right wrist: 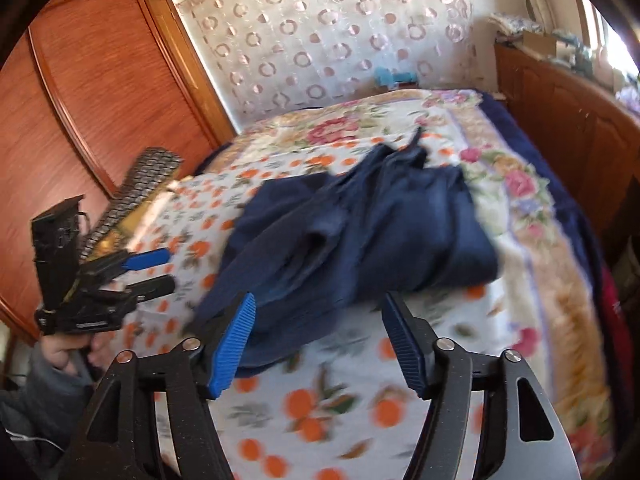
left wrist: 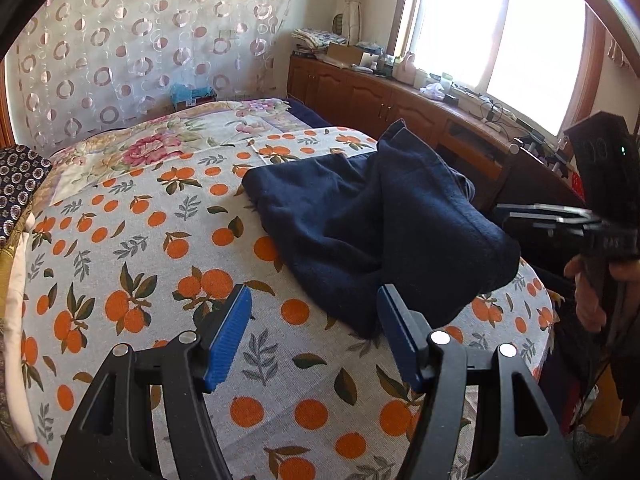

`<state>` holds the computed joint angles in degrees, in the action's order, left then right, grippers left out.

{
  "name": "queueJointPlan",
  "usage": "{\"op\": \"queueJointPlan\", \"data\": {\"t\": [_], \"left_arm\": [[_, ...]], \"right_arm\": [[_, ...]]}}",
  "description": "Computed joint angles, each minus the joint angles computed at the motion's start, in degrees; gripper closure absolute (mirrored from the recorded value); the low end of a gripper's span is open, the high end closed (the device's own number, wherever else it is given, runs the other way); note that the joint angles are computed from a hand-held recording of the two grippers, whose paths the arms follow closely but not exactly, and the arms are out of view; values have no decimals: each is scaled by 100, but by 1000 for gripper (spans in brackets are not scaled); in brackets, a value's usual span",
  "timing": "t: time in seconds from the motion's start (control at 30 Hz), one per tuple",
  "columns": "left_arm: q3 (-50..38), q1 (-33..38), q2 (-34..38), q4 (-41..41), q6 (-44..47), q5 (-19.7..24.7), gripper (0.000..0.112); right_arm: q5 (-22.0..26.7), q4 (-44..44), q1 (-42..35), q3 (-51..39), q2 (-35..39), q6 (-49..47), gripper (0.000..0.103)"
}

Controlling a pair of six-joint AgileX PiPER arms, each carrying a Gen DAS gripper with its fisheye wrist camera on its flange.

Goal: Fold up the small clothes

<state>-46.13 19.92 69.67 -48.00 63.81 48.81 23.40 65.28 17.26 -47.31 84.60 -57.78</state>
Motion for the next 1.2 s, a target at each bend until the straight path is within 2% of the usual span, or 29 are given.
{"op": "queueJointPlan", "data": {"t": [0.1, 0.27, 0.43, 0.53, 0.57, 0.6, 0.67, 0.83, 0.93, 1.0, 1.07, 1.13, 1.2], "left_arm": [[53, 239, -104, -102, 185, 157, 46], [84, 617, -86, -270, 460, 395, 46], [83, 933, -10, -383, 712, 612, 46], [65, 1098, 16, -442, 820, 727, 46], [47, 1145, 30, -451, 840, 757, 46], [31, 1186, 43, -458, 862, 782, 46], [-21, 1264, 81, -481, 897, 807, 46], [-259, 1312, 245, -499, 761, 754, 46], [-393, 1280, 350, -475, 640, 676, 46], [-484, 1185, 439, -412, 514, 589, 46], [-591, 1019, 547, -280, 334, 463, 46], [-712, 817, 662, -152, 172, 342, 46], [-870, 520, 790, -4, -66, 209, 46]], "right_arm": [[-50, 535, 218, 166, 47, -244, 30], [-191, 656, 376, 24, 392, 11, 29], [123, 835, 307, -180, 722, 91, 29], [595, 1220, 134, -374, 954, -284, 33], [749, 1300, 125, -468, 1002, -375, 48], [875, 1239, 129, -593, 1046, -382, 69], [832, 840, 219, -1047, 1214, -176, 96], [1013, -297, 385, -2720, 1951, 667, 97], [1088, -1339, 553, -4007, 2607, 1724, 97], [1198, -2333, 720, -4920, 3169, 2717, 97], [1642, -3265, 841, -5870, 3793, 3620, 92], [2126, -3824, 917, -6645, 4277, 4077, 84], [2168, -4028, 922, -6788, 4322, 4044, 72]]}}
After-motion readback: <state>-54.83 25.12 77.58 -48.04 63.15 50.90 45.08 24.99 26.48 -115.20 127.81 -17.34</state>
